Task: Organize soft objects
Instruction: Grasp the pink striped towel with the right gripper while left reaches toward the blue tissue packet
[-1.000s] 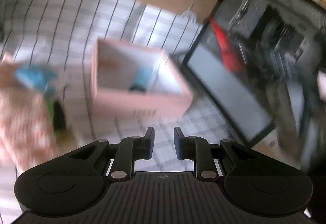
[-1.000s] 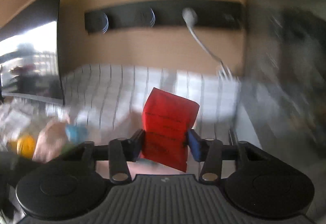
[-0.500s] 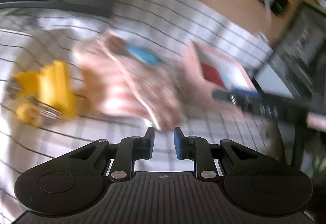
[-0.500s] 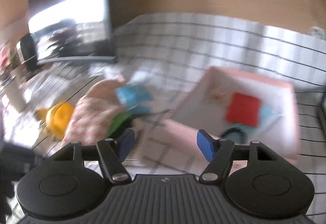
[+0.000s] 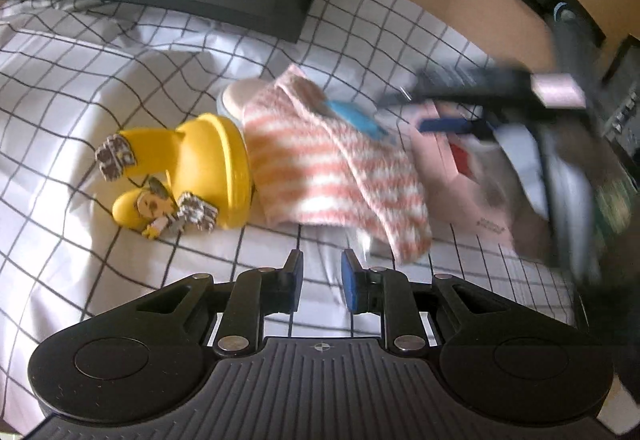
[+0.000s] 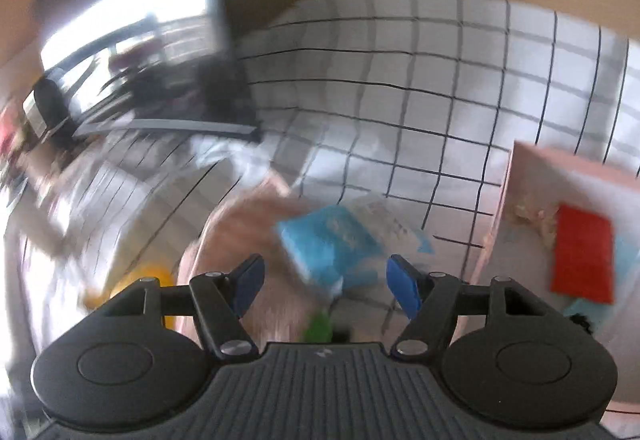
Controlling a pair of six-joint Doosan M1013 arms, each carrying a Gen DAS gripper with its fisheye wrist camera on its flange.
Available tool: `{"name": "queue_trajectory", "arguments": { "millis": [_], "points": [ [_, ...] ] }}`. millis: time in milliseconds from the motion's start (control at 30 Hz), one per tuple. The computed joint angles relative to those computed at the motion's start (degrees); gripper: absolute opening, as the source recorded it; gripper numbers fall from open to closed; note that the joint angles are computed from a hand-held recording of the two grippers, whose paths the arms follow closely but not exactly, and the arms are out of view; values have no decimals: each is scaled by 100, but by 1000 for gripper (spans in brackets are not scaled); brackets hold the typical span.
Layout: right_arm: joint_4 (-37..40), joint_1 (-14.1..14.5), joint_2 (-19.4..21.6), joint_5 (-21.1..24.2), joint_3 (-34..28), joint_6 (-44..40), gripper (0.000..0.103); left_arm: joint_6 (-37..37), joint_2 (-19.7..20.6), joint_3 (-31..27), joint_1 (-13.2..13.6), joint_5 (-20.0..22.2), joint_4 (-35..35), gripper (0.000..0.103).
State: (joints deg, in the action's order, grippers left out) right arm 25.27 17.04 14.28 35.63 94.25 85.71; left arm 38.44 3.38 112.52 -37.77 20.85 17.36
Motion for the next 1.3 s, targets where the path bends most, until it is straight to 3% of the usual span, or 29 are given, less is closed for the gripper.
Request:
{"name": "queue_trajectory", "arguments": {
  "millis": [133, 233, 300, 400, 567, 733, 867, 967, 1067, 1200, 1233, 1300],
  "points": [
    [-579, 63, 483, 427, -613, 1726, 69, 160, -66, 129, 62, -136, -262, 23],
    [-1423, 211, 865, 1059, -1110, 2582, 71, 158, -95, 184, 125, -222, -307, 23],
    [-2024, 339, 1053, 1333, -1315, 2814, 82, 303, -118, 206, 184, -274, -446, 23],
    [-2355, 408, 1228, 1637, -1487, 2773, 88, 618, -147, 172, 283, -298, -692, 23],
    [-2400, 450, 1342, 2021, -1663, 2560, 86, 890, -118, -1, 451, -584, -768, 23],
    [-1296, 315, 942, 1507, -1161, 1427, 59, 1182, 125, -334, 551, -575, -927, 23],
    [-303, 147, 363, 1122, -567, 336, 25, 1119, 351, -560, 578, -318, -1014, 23],
    [-126, 57, -182, 788, -26, -239, 11, 1347, 526, -692, 565, -83, -1204, 23],
    [-377, -21, -653, 662, 470, -414, 10, 1322, 687, -842, 519, 231, -1237, 23],
    [-1159, 10, -1091, 525, 1014, -166, 13, 1268, 666, -806, 364, 267, -1081, 22],
    [-1021, -42, -1199, 454, 1150, -271, 17, 1352, 638, -786, 322, 284, -1082, 22],
    [-514, -175, -1345, 280, 1407, -736, 47, 1485, 556, -716, 250, 292, -1116, 22]
  ]
}}
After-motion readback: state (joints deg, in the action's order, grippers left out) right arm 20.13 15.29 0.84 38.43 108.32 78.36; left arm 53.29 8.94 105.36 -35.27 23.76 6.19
